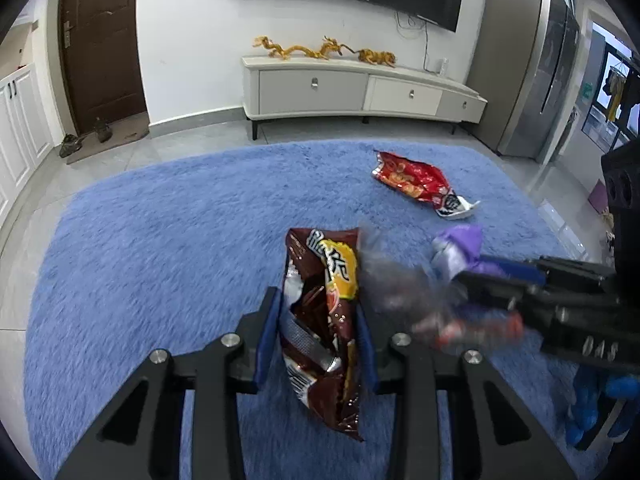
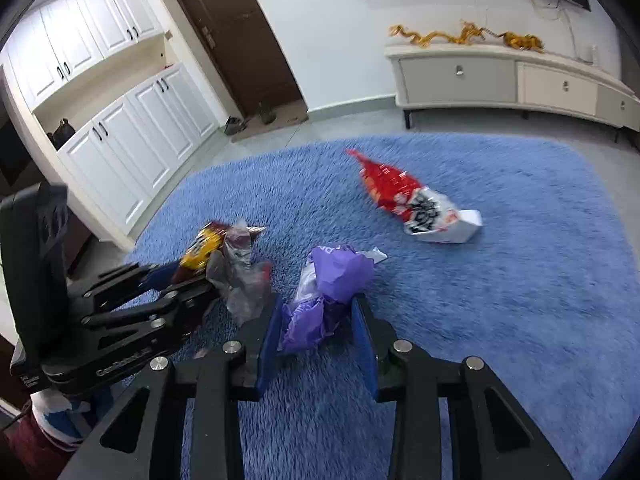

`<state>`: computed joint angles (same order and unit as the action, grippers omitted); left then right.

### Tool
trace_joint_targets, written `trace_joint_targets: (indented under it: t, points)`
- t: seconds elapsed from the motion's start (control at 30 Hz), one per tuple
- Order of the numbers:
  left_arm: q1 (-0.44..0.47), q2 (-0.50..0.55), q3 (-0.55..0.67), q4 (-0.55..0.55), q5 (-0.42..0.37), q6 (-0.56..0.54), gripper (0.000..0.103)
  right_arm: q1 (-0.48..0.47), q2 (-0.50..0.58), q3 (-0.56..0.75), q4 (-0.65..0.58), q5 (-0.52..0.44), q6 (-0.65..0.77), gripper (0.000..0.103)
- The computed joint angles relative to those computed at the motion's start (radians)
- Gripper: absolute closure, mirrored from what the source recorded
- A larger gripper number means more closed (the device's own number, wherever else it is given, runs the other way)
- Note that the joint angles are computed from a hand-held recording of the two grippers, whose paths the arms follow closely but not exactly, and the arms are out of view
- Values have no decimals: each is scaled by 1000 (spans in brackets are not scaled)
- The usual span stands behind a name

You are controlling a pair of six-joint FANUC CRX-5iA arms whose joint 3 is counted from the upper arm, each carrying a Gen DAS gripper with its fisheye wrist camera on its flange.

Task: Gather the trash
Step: 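Grasp the brown chip bag with the left tool while the right tool grasps the purple wrapper, then carry the brown chip bag and purple wrapper over the bin and release both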

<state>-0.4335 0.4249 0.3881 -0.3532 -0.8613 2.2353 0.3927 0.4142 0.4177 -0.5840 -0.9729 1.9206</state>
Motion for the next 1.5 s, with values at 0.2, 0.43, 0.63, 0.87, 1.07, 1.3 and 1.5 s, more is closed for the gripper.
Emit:
trace_joint_targets:
  t: [0.2, 0.43, 0.63, 0.87, 1.07, 1.3, 1.5]
  points:
    - [-63, -94, -66, -91, -13, 115, 70, -34, -130, -136, 7, 74, 23, 72]
    - [-201, -145, -50, -241, -128, 240, 70, -43, -285, -317, 96, 141, 12, 73]
    - [-314, -142, -3, -351, -228, 281, 70, -57, -408, -466, 172, 175, -12, 75]
    - [-365, -131, 29, -380, -250, 262, 70, -70, -467, -537, 193, 173, -25, 82]
    - [-378, -121, 41, -374, -256, 261, 70, -83, -480, -551, 164, 172, -3, 82]
    - [-369, -109, 51, -347, -232, 232, 70, -114, -500, -554, 114, 172, 37, 83]
    - [-330, -133, 2, -247, -98, 202, 70, -145, -503, -544, 91, 176, 51, 83]
